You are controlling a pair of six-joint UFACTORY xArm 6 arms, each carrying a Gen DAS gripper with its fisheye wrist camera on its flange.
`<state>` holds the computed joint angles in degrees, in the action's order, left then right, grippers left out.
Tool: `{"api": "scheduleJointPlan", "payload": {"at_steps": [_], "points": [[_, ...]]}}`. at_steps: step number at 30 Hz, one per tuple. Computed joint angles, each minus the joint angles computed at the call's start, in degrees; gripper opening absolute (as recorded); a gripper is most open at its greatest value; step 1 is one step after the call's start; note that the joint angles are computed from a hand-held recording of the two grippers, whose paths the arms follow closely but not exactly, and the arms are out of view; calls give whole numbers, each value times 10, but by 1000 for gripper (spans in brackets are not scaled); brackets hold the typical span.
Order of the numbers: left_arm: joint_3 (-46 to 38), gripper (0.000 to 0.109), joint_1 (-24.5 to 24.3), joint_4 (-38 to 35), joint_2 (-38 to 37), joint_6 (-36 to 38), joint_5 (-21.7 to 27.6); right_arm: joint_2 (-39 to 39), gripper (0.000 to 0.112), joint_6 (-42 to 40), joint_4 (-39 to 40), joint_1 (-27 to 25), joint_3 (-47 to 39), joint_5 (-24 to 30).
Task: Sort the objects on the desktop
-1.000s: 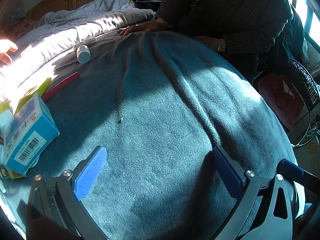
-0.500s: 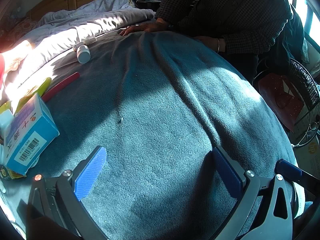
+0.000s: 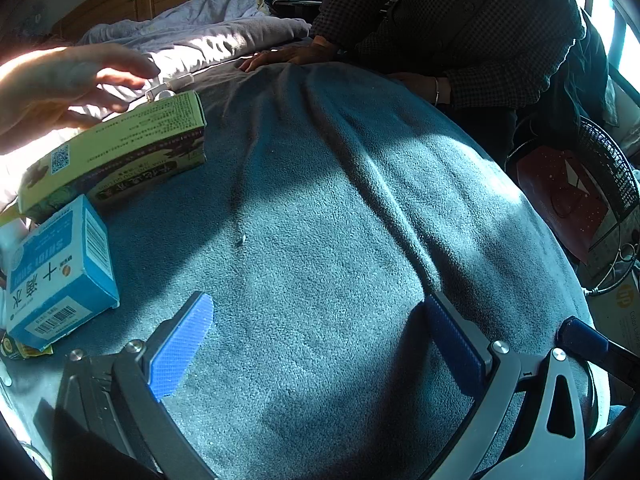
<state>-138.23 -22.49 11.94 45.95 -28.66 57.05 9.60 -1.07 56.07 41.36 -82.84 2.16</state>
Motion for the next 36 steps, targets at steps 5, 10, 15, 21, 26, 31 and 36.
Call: {"api": "scheduleJointPlan", "payload": {"at_steps": [5, 10, 15, 21, 26, 31, 36], "points": [[-8, 103, 0, 0, 5, 1, 3, 3, 103, -51, 57, 4, -7, -5], [-8, 103, 0, 0, 5, 0, 3, 4, 103, -63, 72, 5, -8, -6], [-11, 103, 0, 0, 6, 0, 4, 4, 103, -23, 30, 3, -4, -6], [-20, 103, 1, -1, 12, 0, 8, 5, 103, 16, -12, 0, -3, -3], [-19, 103, 1, 0, 12, -1, 7, 6, 103, 54, -54, -6, -2, 4], [-21, 103, 1, 0, 13, -1, 8, 5, 103, 51, -50, -6, -1, 6], [-24, 103, 1, 0, 15, -1, 8, 4, 103, 24, -22, -5, -3, 5]]}}
